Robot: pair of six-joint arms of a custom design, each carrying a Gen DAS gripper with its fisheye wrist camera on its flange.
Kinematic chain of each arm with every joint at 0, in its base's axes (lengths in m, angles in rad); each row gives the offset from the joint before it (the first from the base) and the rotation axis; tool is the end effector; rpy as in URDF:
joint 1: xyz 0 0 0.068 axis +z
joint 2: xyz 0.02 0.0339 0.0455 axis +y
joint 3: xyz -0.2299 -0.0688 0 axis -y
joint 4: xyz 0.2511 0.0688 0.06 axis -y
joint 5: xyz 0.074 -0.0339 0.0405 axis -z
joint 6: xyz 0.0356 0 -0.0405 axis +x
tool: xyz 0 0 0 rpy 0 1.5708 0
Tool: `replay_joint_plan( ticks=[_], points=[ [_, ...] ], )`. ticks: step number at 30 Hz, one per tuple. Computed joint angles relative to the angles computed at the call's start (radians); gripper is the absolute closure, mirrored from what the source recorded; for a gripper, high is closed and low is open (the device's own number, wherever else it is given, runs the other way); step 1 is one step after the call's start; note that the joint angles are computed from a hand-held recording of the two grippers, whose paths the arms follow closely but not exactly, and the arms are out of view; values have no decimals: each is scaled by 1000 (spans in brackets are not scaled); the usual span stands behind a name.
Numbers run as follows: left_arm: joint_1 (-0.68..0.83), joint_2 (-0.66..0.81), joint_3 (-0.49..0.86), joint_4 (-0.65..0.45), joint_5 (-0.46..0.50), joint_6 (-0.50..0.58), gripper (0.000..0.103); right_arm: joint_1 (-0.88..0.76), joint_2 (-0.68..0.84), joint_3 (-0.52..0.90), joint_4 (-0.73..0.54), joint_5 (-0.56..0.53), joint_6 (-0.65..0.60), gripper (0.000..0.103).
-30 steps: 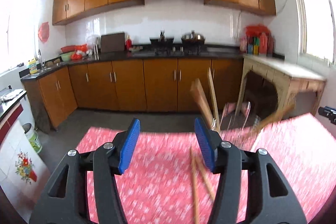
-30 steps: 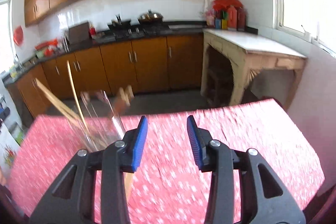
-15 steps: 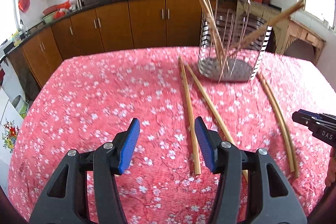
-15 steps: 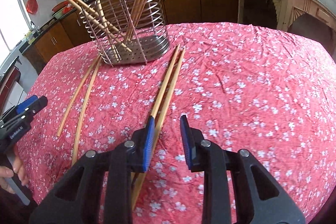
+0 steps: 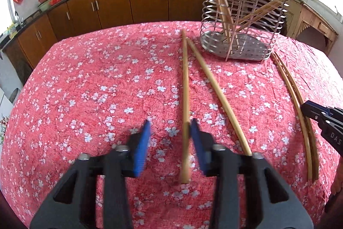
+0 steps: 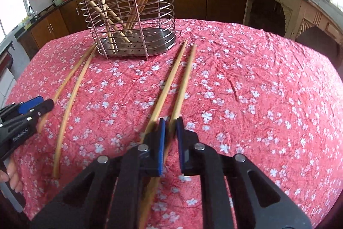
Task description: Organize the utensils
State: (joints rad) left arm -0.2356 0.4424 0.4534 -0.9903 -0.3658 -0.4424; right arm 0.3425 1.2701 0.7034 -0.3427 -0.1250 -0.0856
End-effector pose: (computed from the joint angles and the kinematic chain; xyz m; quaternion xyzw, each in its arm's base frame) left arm 0.1220 -0.0162 0.1857 -0.1498 0.9301 0.0688 0.3281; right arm 0.2463 0.0925 0.1626 -0.2203 0.9181 0.1001 0.3138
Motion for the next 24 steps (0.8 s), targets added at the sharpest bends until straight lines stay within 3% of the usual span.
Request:
replay_joint_plan(
  ticks=[3,12,16,19,21,24],
  points=[
    [53,16,3,23,29,36,93,-41,40,33,3,-5,-24,95],
    [572,156,23,207,256,345,93,-274,317,272,56,7,-49,95],
    [682,176,26,239,335,435,93,-326,342,298,52,-41,-41,93],
    [770,117,14,193,439,487,83,-371,284,245,52,-104,-39,76],
    [816,28,-7,138,465,534,59,-392,228,192,49,-131,-53,75],
    [885,-72,-20,55,522,587,56,-399,155,120,20,-128,-108,75]
  ],
)
